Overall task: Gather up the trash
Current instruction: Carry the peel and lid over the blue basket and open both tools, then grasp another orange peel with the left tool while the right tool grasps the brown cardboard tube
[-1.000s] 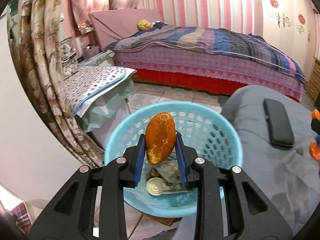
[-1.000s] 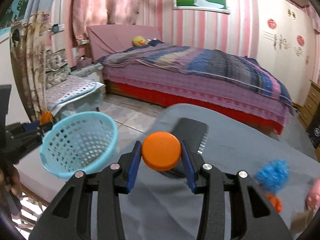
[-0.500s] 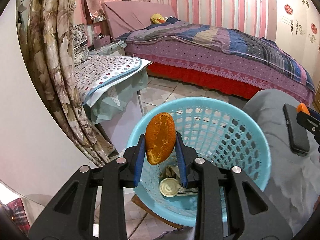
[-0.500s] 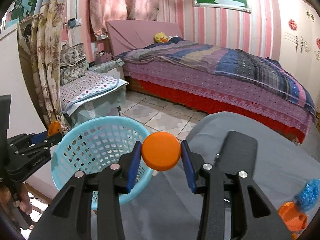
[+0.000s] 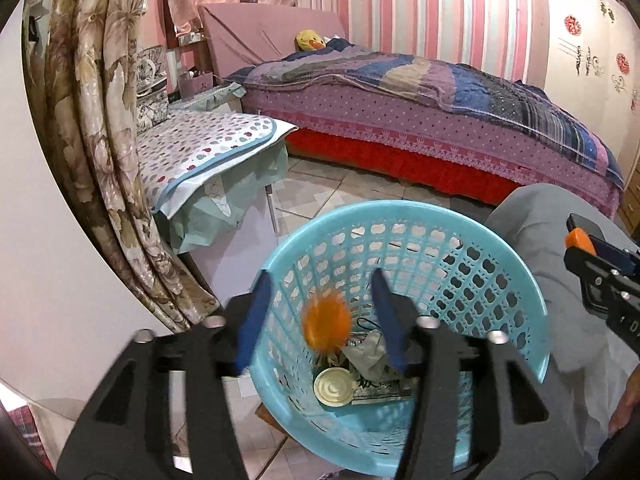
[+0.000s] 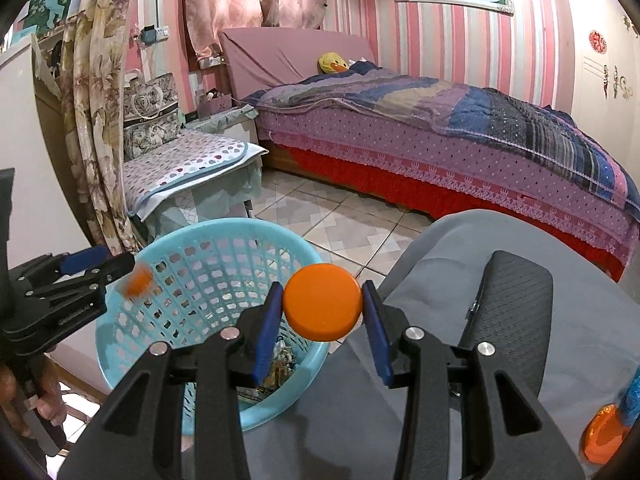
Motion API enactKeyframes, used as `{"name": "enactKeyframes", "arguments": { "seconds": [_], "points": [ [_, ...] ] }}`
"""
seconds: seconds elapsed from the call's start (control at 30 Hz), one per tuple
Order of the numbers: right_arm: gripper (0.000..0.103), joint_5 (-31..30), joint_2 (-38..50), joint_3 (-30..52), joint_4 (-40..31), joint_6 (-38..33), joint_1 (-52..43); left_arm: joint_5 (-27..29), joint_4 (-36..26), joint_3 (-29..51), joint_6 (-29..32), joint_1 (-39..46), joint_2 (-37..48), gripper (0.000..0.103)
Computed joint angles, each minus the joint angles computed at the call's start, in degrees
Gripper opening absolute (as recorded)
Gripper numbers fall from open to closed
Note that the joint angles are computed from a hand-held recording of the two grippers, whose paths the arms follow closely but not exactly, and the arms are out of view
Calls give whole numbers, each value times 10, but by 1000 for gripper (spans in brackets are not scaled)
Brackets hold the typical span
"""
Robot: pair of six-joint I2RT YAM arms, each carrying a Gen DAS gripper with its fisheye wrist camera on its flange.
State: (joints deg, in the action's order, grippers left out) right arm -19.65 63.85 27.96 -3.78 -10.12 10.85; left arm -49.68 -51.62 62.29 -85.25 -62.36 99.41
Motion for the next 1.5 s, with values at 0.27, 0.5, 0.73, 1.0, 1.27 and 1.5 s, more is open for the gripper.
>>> {"name": "enactKeyframes", "arguments": {
  "seconds": [0.27,0.5,0.73,1.0,1.27,1.5],
  "points": [
    [40,14,0,-8,7,8,21,-2,-58,-10,-66,-4,-20,76],
    [40,34,15,-2,23,42,67,-16,-166,3,-155,-23,-28,87],
    [63,72,42,9,43,73,124,-10,-186,0,-166,-25,-37,89],
    [84,50,36,7,18,67,95,-5,-160,-5,-157,-25,-49,92],
    [89,-31,-68,-3,-67,-6,-57,-10,-146,43,-131,-36,-16,95],
    [91,-176,-103,38,-192,-162,-335,-6,-100,126,-67,-46,44,97]
  ]
}}
